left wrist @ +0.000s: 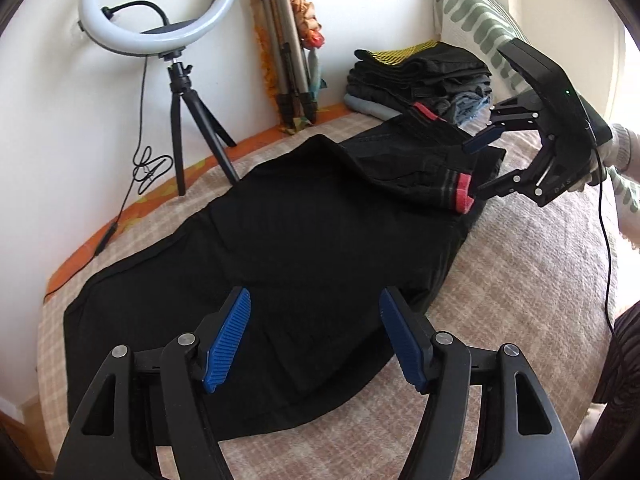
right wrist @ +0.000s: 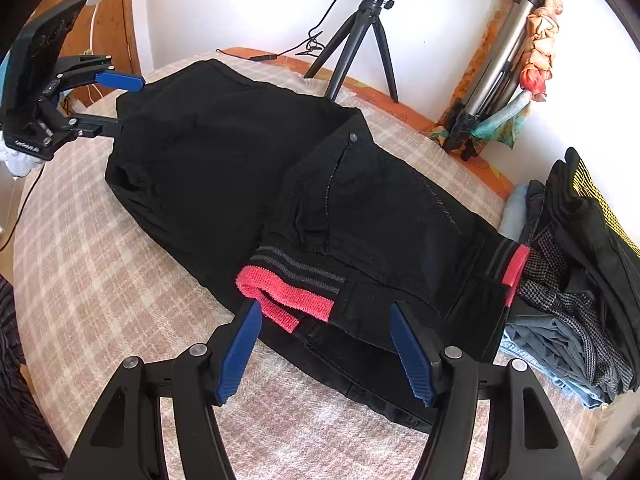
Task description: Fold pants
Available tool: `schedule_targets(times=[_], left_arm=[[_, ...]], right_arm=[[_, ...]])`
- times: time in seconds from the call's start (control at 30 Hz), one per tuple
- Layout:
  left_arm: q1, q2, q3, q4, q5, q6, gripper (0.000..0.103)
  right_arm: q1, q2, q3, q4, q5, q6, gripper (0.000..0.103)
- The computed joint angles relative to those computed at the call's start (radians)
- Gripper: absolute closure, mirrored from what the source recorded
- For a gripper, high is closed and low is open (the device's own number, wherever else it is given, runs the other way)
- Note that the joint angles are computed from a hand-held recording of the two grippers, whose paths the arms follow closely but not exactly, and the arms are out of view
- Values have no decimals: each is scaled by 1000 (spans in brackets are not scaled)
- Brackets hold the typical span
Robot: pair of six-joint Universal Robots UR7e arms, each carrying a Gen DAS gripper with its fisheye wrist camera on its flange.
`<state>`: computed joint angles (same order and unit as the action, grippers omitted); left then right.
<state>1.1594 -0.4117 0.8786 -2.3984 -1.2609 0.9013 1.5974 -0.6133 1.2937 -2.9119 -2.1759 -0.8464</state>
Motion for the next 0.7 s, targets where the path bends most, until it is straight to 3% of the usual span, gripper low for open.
schedule_targets(times=[0.07,0.2,0.27,0.3,0.4,0.47,0.5,0.57,0.7], left_arm=[[-9,-3,36,0,5,27,32],[-24,12,80,-59,45,101,32],[-27,30,67,-64,52,113,32],[-28,35,64,-67,52,121,32],[-33,46,76,-105,62,173,32],[-34,53,77,-110,62,195,33],[-33,55,79,-111,61,203,35],[-34,63,70,-86,66,206,67],[-31,57,77,-53,49,211,83]], right_arm=[[0,10,-17,30,5,-16,34],[8,69,-74,1,-59,-114,34],[5,79,-101,39,-48,-105,37],[4,79,-111,58,-37,-96,42],[4,86,-156,123,-44,-55,91],[4,91,-177,128,-44,-54,95],[4,97,-193,123,-51,-53,100],[1,97,-220,128,-45,-11,101],[-2,90,-256,68,-48,32,102]])
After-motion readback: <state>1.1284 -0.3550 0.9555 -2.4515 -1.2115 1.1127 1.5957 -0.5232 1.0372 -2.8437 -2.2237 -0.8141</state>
